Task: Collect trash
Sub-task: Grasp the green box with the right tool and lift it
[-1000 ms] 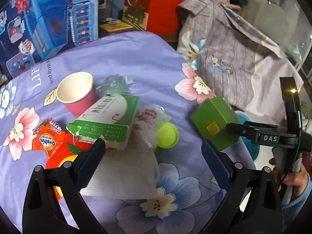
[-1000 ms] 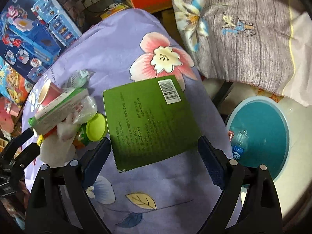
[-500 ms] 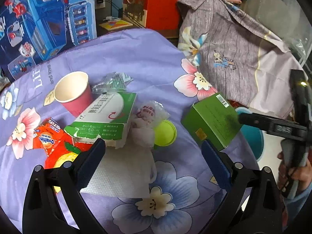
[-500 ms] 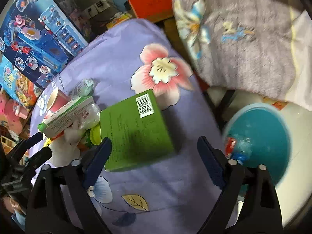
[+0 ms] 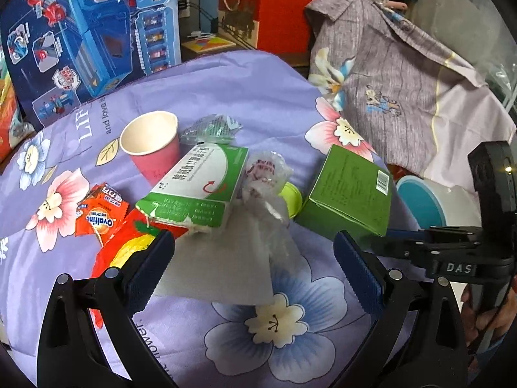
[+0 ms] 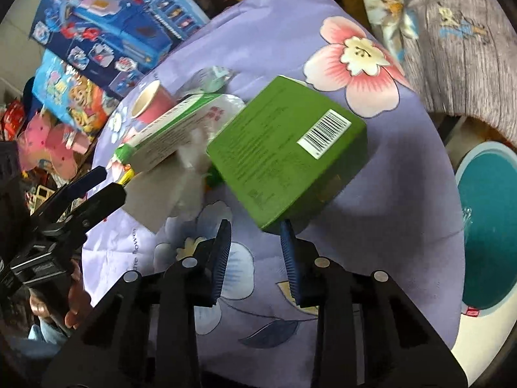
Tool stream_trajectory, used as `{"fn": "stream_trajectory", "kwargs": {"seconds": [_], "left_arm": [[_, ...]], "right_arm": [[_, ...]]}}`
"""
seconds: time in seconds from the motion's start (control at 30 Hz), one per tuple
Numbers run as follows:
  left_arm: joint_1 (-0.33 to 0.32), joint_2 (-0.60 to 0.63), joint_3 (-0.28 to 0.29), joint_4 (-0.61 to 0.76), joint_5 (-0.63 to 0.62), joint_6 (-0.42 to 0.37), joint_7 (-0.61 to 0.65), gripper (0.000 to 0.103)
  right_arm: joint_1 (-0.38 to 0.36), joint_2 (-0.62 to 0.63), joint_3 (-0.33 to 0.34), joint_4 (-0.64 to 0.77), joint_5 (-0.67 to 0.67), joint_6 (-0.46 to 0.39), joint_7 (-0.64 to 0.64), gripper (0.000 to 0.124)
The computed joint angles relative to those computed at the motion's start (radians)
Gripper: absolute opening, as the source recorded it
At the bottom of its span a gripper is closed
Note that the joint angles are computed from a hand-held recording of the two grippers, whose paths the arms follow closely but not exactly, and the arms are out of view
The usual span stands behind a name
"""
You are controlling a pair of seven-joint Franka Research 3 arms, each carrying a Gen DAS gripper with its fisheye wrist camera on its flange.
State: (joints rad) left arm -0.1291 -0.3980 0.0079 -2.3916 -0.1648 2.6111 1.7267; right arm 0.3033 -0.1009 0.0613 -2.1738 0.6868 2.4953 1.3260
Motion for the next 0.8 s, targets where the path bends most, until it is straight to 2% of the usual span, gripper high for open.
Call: {"fn": "stream_trajectory", "kwargs": {"seconds": [0.07, 0.13, 0.2, 0.23, 0.33, 0.47, 0.53, 0.6, 0.67, 0.73, 0.8], "left_arm": [[0.0, -0.007, 0.006, -0.004, -0.006, -0.001, 0.004, 0.099], [0.002, -0.008, 0.01, -0.005, -0.011, 0.004, 0.003, 0.099], [0.005, -0.006, 0.014, -0.004, -0.017, 0.012, 0.003, 0.099], [0.01, -0.002, 0.015, -0.002, -0.015, 0.02, -0.002, 0.099], [0.038, 0.01, 0.01, 0.003, 0.005, 0.037, -0.038, 0.099], [0.076, 0.031, 0.008, 0.021, 0.038, 0.031, -0.085, 0.099], [0.09, 0.039, 0.008, 0.026, 0.056, 0.018, -0.098, 0.099], [0.098, 0.039, 0.009, 0.02, 0.067, 0.013, -0.099, 0.099], [0.107, 0.038, 0.014, 0.01, 0.077, 0.01, -0.094, 0.099], [0.11, 0.044, 0.027, 0.013, 0.067, 0.002, -0.085, 0.099], [0.097, 0.052, 0.05, 0.024, 0.023, -0.017, -0.046, 0.099]], "right_arm": [[-0.009, -0.015, 0.002, -0.007, -0.049, 0.042, 0.036, 0.032], [-0.021, -0.014, -0.003, 0.002, -0.088, 0.062, 0.066, 0.047], [-0.029, 0.005, -0.009, 0.028, -0.114, 0.085, 0.059, 0.055], [-0.032, 0.026, -0.012, 0.053, -0.129, 0.084, 0.049, 0.06], [-0.043, 0.104, -0.018, 0.14, -0.132, 0.054, -0.009, 0.063], [-0.065, 0.228, -0.005, 0.272, -0.092, -0.049, -0.084, 0.063], [-0.082, 0.257, 0.012, 0.307, -0.023, -0.127, -0.119, 0.063], [-0.088, 0.247, 0.027, 0.299, 0.04, -0.16, -0.177, 0.063], [-0.086, 0.221, 0.034, 0.275, 0.096, -0.186, -0.221, 0.057], [-0.083, 0.214, 0.032, 0.274, 0.13, -0.224, -0.232, 0.037], [-0.074, 0.215, 0.032, 0.279, 0.138, -0.252, -0.233, 0.035]]}}
